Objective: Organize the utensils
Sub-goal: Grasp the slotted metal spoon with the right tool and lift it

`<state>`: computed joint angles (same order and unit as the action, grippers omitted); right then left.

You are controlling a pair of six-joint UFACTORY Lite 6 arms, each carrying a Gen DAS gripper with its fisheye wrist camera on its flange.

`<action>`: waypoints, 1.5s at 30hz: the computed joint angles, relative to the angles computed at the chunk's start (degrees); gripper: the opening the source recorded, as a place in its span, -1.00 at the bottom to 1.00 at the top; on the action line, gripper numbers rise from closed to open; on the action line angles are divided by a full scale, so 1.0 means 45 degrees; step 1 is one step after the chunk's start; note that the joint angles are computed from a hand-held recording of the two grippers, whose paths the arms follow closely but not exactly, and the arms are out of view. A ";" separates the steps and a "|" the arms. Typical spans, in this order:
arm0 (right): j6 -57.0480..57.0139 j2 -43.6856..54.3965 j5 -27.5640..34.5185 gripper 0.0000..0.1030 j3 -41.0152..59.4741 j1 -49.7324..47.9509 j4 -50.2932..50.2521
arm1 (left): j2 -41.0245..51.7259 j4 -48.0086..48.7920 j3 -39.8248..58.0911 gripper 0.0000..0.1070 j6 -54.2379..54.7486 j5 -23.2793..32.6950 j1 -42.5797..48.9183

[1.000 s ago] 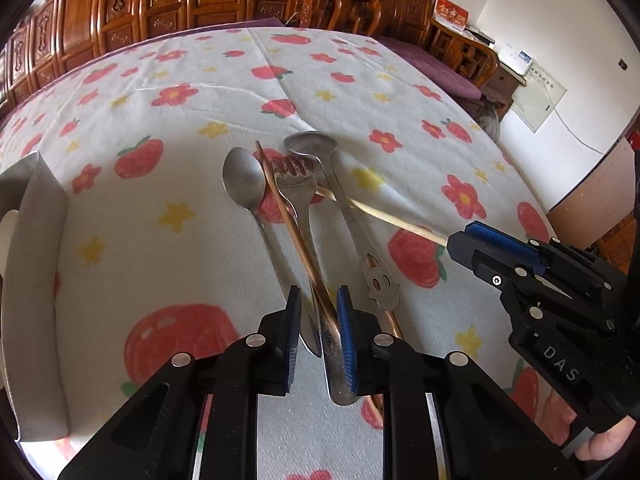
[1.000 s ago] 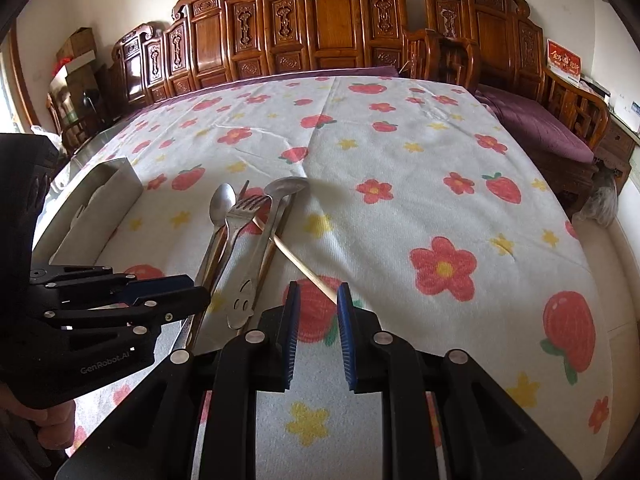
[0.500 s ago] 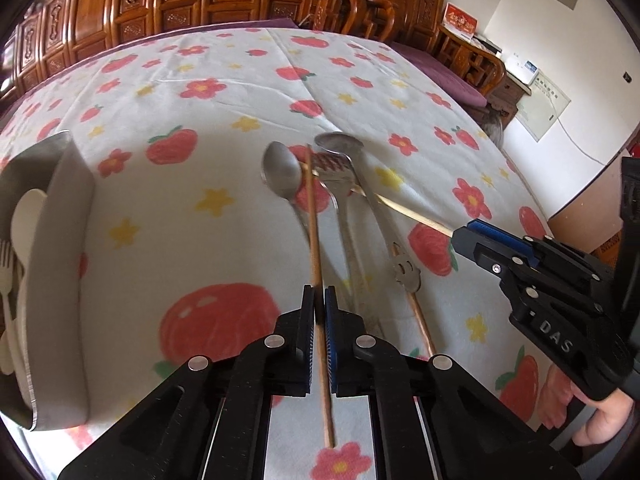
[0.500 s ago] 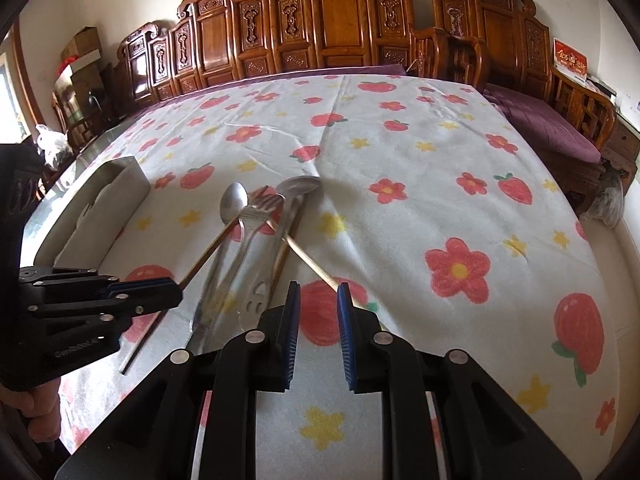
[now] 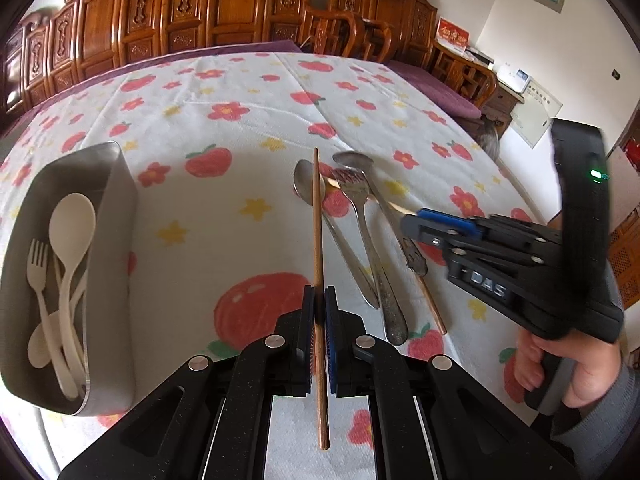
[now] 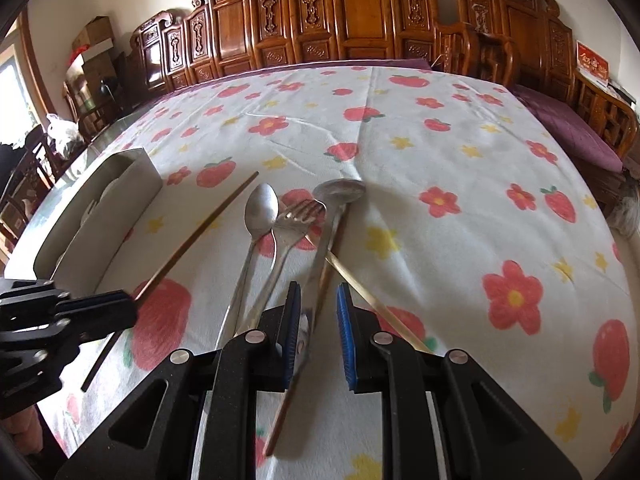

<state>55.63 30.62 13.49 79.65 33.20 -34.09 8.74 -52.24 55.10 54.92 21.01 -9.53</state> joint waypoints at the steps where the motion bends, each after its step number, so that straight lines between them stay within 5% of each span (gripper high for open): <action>1: -0.0353 0.0169 -0.0061 -0.60 0.0206 -0.0040 0.0349 | -0.0081 -0.0087 -0.0057 -0.92 0.0125 0.0022 0.0058; 11: -0.3332 0.1273 -0.0076 -0.59 0.1530 -0.0214 0.3324 | -0.0422 -0.0620 -0.0250 -0.92 0.0993 0.0434 0.0932; 45: -0.0548 0.1748 0.1207 -0.82 0.2200 -0.0116 0.1205 | -0.1321 -0.0228 -0.0470 -0.92 0.0839 0.0872 0.1318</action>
